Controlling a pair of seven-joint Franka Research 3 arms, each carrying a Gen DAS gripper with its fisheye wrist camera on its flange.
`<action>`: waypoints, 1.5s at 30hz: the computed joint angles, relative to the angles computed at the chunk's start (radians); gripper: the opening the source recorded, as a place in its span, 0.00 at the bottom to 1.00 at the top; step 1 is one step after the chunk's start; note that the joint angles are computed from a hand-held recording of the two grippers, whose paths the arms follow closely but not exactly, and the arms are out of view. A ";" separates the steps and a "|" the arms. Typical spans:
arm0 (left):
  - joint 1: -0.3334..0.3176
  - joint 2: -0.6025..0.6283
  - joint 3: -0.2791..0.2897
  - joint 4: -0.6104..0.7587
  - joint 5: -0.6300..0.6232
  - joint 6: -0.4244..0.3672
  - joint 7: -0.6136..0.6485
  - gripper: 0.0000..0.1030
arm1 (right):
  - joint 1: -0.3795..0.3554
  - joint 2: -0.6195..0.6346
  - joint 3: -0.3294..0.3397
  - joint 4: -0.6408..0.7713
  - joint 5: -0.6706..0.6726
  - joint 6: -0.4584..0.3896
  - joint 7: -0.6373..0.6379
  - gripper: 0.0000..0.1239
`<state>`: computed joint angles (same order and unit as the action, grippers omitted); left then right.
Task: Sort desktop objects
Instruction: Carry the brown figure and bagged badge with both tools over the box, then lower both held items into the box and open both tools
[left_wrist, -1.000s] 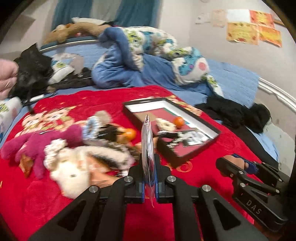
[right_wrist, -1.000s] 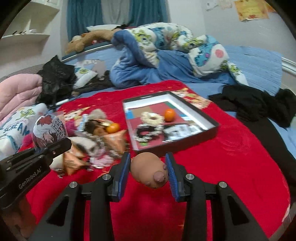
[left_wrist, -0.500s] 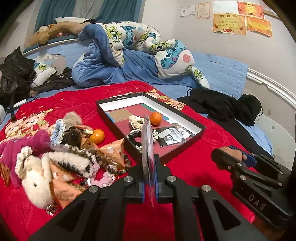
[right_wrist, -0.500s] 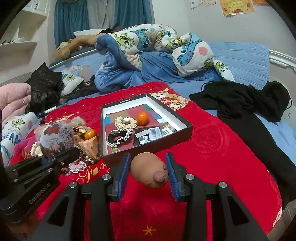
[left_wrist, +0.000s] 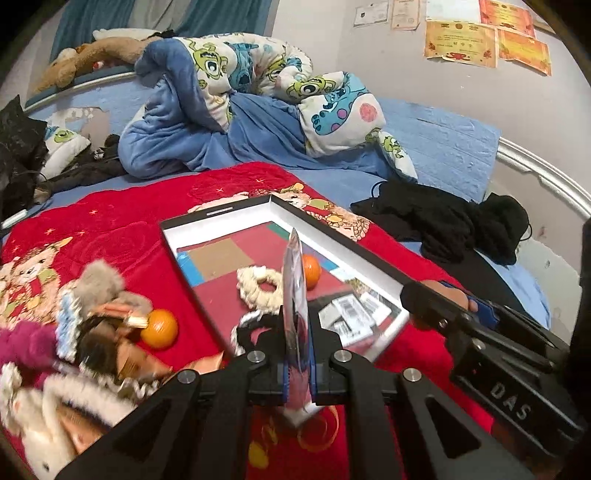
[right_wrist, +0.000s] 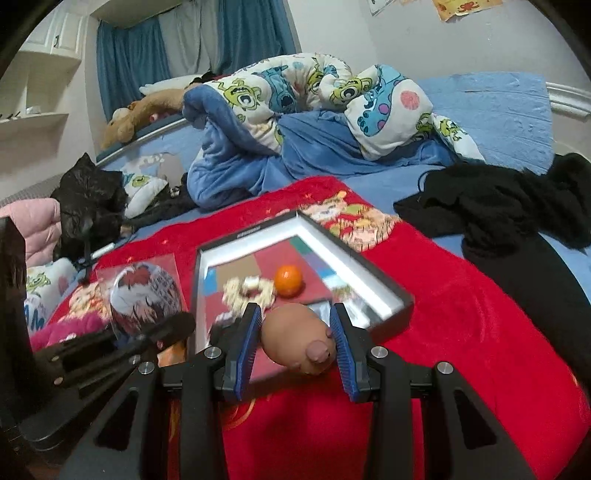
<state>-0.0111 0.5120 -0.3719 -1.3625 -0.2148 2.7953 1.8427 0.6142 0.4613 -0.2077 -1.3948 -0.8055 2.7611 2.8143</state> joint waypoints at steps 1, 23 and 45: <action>-0.007 0.018 0.003 0.030 0.004 -0.015 -0.006 0.07 | -0.018 0.018 0.011 0.025 0.023 0.003 -0.026 0.30; -0.070 0.209 0.029 0.216 0.086 -0.081 -0.040 0.07 | -0.034 0.249 -0.053 0.270 0.308 -0.097 -0.296 0.29; -0.148 0.167 0.146 0.151 0.293 -0.009 -0.209 0.10 | -0.011 0.295 -0.067 0.351 0.210 -0.201 -0.272 0.36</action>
